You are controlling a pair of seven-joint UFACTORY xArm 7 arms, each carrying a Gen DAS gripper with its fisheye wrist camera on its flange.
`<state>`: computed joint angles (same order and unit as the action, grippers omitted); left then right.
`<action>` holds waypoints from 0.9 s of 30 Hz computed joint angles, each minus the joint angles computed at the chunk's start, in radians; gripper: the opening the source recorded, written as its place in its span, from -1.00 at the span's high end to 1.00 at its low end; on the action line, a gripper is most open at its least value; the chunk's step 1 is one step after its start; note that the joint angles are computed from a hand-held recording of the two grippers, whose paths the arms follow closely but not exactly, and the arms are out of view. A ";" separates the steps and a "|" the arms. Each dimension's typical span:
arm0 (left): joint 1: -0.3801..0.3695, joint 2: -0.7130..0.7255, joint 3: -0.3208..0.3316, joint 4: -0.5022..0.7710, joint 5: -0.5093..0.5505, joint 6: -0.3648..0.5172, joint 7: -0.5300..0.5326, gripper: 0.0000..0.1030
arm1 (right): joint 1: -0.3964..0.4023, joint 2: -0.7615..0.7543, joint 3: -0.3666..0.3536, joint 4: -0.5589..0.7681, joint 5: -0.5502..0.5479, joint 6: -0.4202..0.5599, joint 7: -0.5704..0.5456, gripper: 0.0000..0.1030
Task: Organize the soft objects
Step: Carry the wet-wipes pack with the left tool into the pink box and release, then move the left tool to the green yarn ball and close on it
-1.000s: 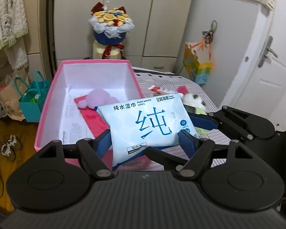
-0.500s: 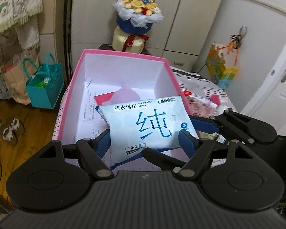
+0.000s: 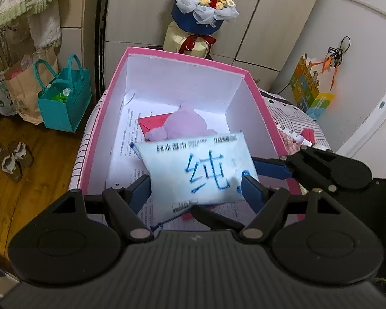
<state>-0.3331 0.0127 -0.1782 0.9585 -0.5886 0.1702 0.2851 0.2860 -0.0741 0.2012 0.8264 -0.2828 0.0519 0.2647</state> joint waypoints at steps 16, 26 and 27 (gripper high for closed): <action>-0.092 -0.202 0.056 -0.158 0.136 -0.055 -0.062 -0.54 | 0.072 -0.221 -0.045 -0.156 0.187 0.004 -0.156 -0.47; -0.188 -0.366 0.100 -0.248 0.240 -0.037 -0.105 -0.62 | 0.099 -0.519 -0.109 -0.307 0.287 0.094 -0.233 -0.56; -0.198 -0.381 0.103 -0.254 0.245 -0.034 -0.104 -0.63 | 0.095 -0.557 -0.111 -0.320 0.290 0.114 -0.238 -0.59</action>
